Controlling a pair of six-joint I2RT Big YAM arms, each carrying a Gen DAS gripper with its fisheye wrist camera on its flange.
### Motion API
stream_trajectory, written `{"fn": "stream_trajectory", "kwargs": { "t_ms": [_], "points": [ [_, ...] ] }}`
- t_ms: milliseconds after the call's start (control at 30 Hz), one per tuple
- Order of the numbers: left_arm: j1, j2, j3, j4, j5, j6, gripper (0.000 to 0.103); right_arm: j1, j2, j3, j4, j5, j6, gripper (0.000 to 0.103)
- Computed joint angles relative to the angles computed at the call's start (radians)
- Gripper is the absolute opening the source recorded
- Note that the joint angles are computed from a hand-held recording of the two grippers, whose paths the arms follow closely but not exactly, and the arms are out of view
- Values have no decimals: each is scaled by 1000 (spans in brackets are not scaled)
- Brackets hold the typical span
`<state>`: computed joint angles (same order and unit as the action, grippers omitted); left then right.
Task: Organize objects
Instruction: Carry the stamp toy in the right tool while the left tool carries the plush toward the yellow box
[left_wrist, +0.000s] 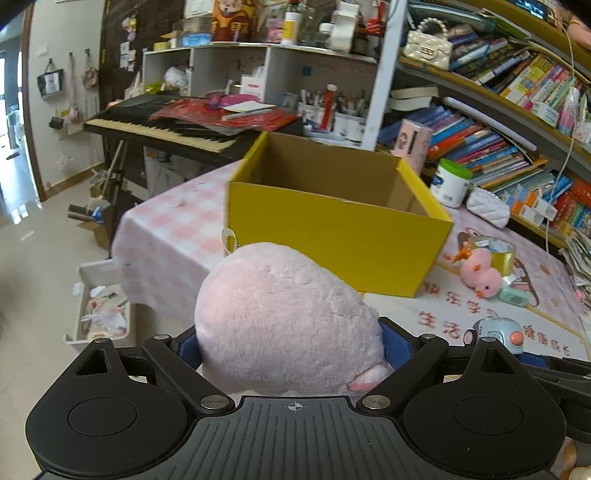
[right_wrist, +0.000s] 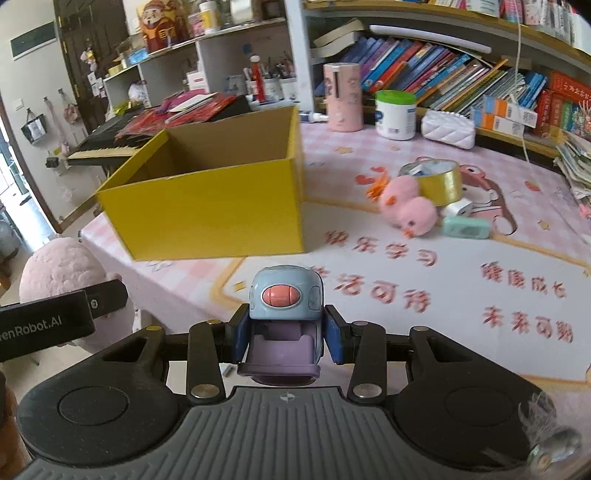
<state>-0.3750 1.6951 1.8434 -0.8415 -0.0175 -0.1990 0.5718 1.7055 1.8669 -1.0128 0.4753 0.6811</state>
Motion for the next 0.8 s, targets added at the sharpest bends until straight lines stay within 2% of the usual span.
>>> {"fn": "stream_trajectory", "kwargs": {
  "t_ms": [300,600,800],
  "points": [
    [59,-58,-76,35,43,41,93,67,54,74,-42,44,56,38],
    [95,-86,-108,74,80,40,93,99,89,142,-87,78,59,38],
    [101,-80,-104,72,97,38,93,100,108,175,-113,85,65,38]
  ]
}}
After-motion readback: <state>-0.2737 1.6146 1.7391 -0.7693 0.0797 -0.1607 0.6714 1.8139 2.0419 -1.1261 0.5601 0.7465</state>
